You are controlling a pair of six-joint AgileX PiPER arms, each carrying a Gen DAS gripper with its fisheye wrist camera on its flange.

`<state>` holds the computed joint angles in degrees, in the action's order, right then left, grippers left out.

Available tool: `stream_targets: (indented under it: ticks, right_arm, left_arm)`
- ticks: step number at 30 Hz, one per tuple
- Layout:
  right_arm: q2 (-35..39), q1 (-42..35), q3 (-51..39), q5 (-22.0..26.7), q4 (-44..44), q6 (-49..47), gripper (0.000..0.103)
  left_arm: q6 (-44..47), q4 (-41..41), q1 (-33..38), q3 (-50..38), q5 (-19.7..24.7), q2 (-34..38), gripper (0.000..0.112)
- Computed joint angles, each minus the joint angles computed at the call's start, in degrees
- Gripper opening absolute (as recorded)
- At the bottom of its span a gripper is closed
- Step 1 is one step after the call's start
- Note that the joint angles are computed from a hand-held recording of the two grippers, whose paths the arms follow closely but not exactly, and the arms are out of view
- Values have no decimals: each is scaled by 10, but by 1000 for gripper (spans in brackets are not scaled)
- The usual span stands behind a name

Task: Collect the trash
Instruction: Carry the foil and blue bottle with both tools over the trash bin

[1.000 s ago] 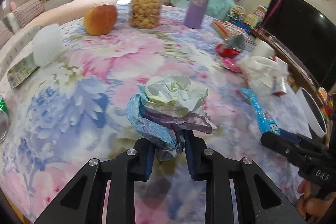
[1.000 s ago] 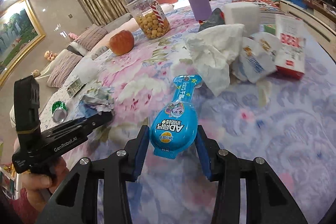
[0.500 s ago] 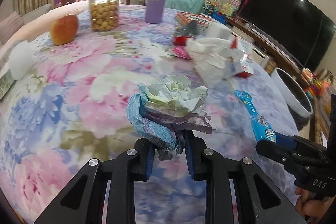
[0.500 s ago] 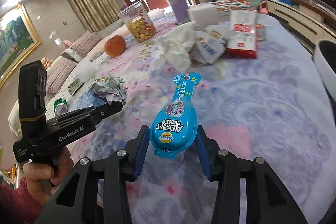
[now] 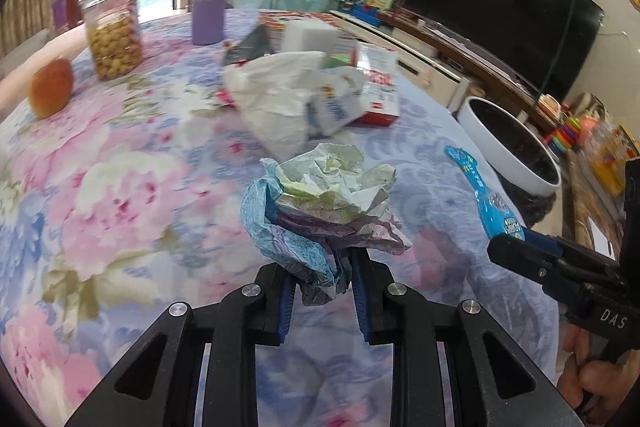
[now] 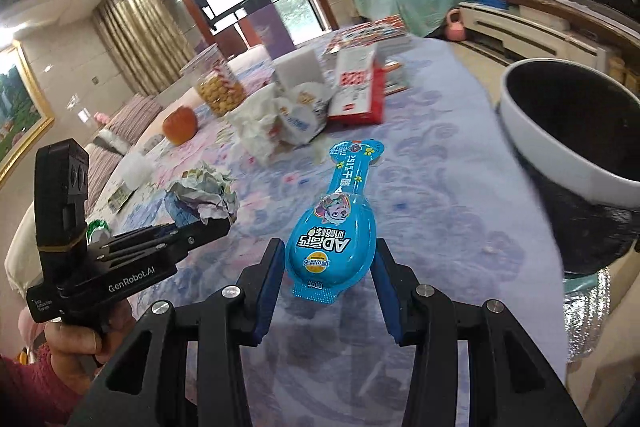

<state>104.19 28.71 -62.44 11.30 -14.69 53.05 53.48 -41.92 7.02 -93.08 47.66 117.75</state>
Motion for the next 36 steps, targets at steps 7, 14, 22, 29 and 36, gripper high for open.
stream_targets:
  ticks: [7, 14, 22, 29, 36]
  right_arm:
    - [-43, -24, 52, -13, -74, 75, 44]
    - [-81, -52, 88, -14, -108, 107, 44]
    - [-116, -86, 121, -10, -129, 120, 44]
    - [-135, -110, 137, -10, -129, 114, 44]
    - [-142, -130, 144, -15, -114, 94, 44]
  left_arm:
    - [-11, 10, -38, -17, 2, 5, 24]
    - [-11, 11, -71, -31, 5, 9, 24]
    - [-24, 21, -105, -55, 8, 20, 24]
    - [-38, 33, -128, -81, 14, 33, 24]
    - [-58, 48, -144, -118, 26, 53, 24]
